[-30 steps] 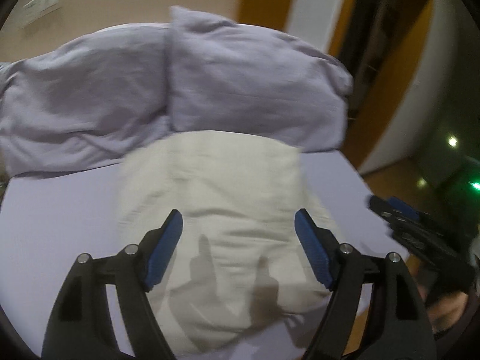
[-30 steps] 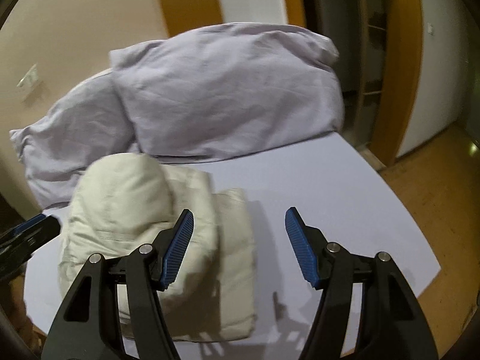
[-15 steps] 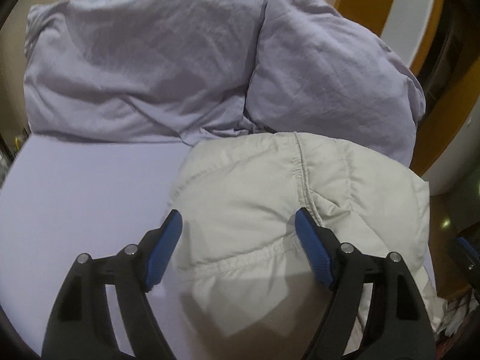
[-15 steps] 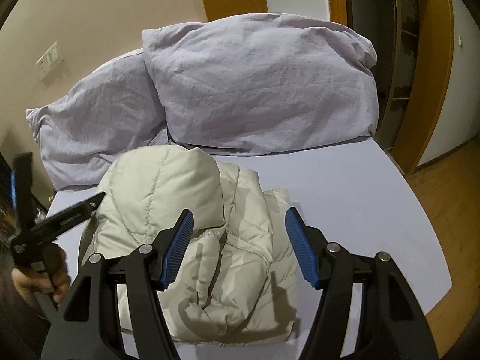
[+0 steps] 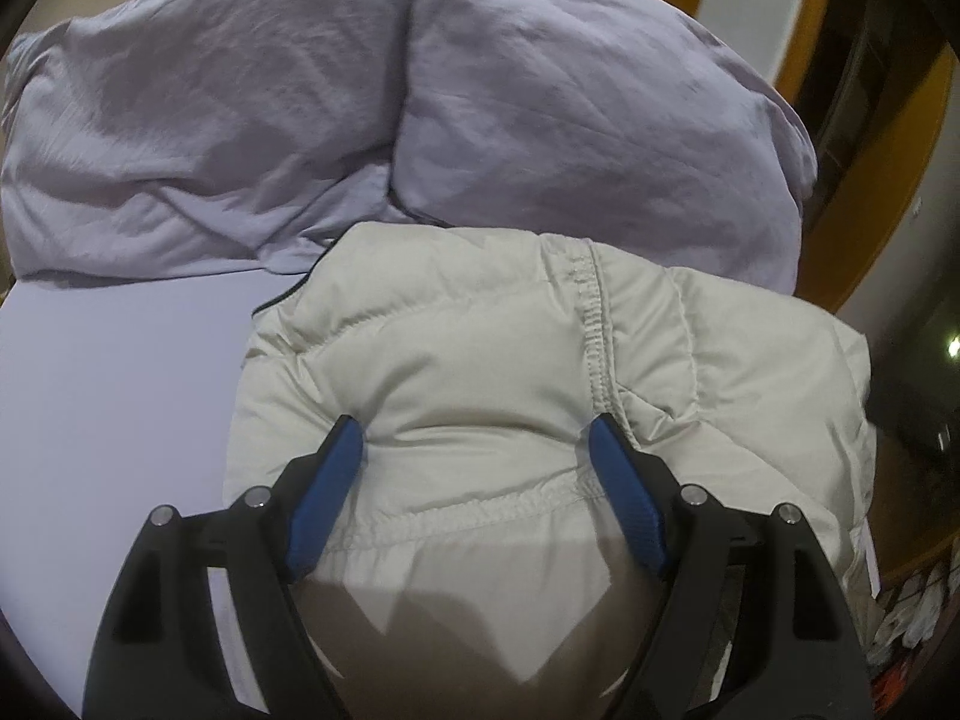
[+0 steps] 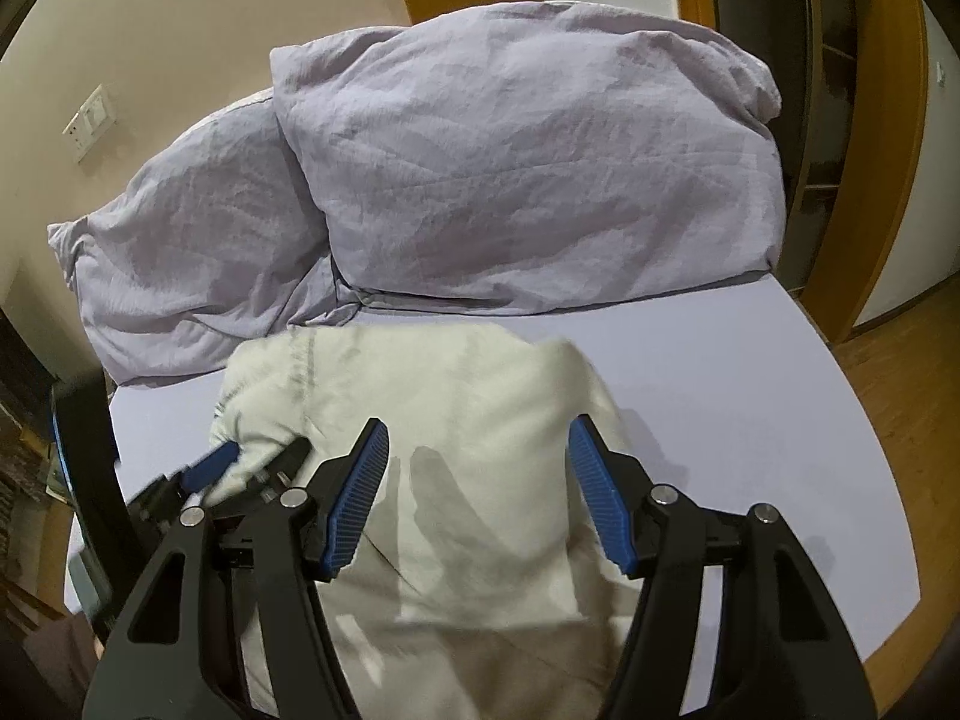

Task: Fold large clothes

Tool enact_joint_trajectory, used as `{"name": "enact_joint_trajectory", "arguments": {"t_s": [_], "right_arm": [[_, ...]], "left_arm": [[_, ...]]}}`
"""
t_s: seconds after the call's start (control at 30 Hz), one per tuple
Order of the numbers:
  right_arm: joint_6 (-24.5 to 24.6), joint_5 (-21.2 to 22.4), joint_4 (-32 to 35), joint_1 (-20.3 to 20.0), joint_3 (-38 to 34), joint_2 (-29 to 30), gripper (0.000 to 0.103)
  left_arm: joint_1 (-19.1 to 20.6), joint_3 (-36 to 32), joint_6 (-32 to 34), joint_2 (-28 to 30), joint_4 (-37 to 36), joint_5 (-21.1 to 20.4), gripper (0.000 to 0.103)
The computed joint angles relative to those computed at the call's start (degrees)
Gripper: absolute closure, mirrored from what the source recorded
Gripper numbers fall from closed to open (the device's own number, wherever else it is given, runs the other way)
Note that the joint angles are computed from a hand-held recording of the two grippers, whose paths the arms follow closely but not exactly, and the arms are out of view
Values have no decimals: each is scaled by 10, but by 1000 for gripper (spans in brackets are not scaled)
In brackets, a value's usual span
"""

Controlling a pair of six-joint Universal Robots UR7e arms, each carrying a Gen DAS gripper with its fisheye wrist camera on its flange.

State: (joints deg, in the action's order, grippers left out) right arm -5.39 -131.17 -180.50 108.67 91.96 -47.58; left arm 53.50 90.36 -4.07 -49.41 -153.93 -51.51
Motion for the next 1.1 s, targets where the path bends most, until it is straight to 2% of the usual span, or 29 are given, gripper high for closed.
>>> {"name": "enact_joint_trajectory", "arguments": {"t_s": [0.17,0.33,0.57,0.87,0.97,1.1], "right_arm": [[-19,9,-5,-9,-35,25,44],[-35,-7,4,-24,-66,56,47],[-62,-1,-22,-48,-47,66,47],[-51,17,-47,-64,-22,59,46],[-58,17,-66,-64,-19,63,46],[-67,10,-89,-63,-19,72,46]], "left_arm": [[-6,5,4,10,-18,11,26],[-6,6,5,9,-19,12,26],[-7,-12,4,2,9,4,25],[-7,-64,8,31,35,67,21],[-4,-50,24,36,3,80,16],[1,-41,32,40,-20,81,15]]}}
